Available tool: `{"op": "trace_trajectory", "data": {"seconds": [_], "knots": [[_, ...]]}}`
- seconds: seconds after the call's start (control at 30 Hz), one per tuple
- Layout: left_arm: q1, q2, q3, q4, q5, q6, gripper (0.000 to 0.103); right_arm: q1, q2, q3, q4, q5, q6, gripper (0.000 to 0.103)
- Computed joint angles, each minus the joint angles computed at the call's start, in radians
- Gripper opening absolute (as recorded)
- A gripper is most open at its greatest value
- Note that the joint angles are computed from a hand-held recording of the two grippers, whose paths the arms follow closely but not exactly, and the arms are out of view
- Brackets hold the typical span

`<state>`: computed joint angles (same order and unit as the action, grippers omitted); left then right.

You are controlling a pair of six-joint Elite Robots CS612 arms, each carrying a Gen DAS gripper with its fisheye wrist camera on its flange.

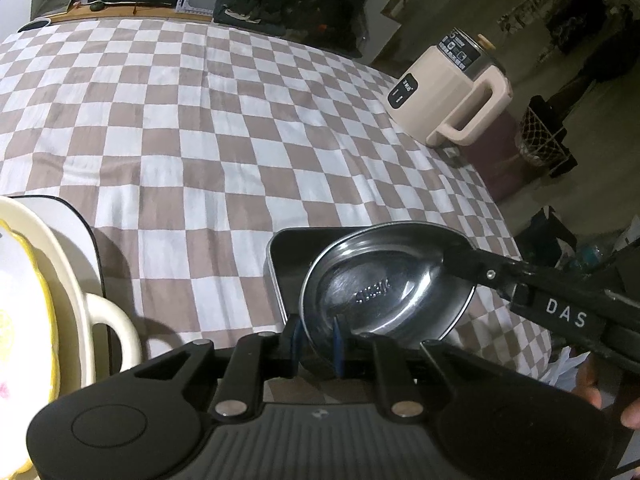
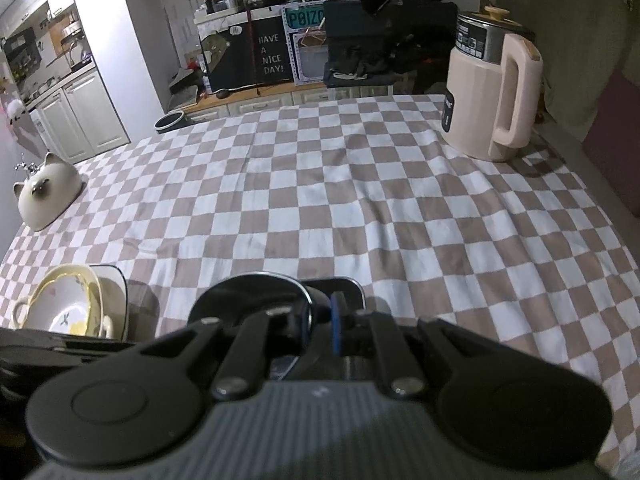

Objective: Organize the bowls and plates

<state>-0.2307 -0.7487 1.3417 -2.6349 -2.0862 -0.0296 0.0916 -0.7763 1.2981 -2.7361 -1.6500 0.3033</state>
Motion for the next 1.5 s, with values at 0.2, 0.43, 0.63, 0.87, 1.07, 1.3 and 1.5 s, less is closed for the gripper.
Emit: {"op": "trace_trajectory", "data": {"seconds": [0.2, 0.43, 0.63, 0.87, 1.07, 1.3, 1.5], "knots": [[-0.005, 0.001, 0.001, 0.01, 0.002, 0.021, 0.017, 0.0, 0.008, -0.017, 0.045, -0.02, 0.001, 0.014], [-0.009, 0.0, 0.001, 0.019, -0.001, 0.048, 0.023, 0.002, 0.038, -0.069, 0.112, -0.043, -0.027, 0.014], [-0.012, -0.003, 0.003, 0.037, -0.002, 0.074, 0.023, -0.001, 0.075, -0.13, 0.186, -0.051, -0.043, 0.013], [-0.011, -0.004, 0.0, 0.073, -0.023, 0.095, 0.024, -0.013, 0.108, -0.182, 0.246, -0.019, -0.022, 0.013], [-0.009, -0.008, 0.002, 0.099, -0.051, 0.115, 0.028, -0.014, 0.127, -0.206, 0.245, -0.008, -0.023, 0.018], [0.003, -0.02, 0.006, 0.093, -0.093, 0.107, 0.037, -0.032, 0.103, -0.148, 0.083, 0.042, 0.034, 0.051], [0.008, -0.012, -0.003, -0.034, -0.036, 0.05, 0.037, -0.064, 0.068, -0.1, 0.106, 0.085, 0.068, 0.044]]}}
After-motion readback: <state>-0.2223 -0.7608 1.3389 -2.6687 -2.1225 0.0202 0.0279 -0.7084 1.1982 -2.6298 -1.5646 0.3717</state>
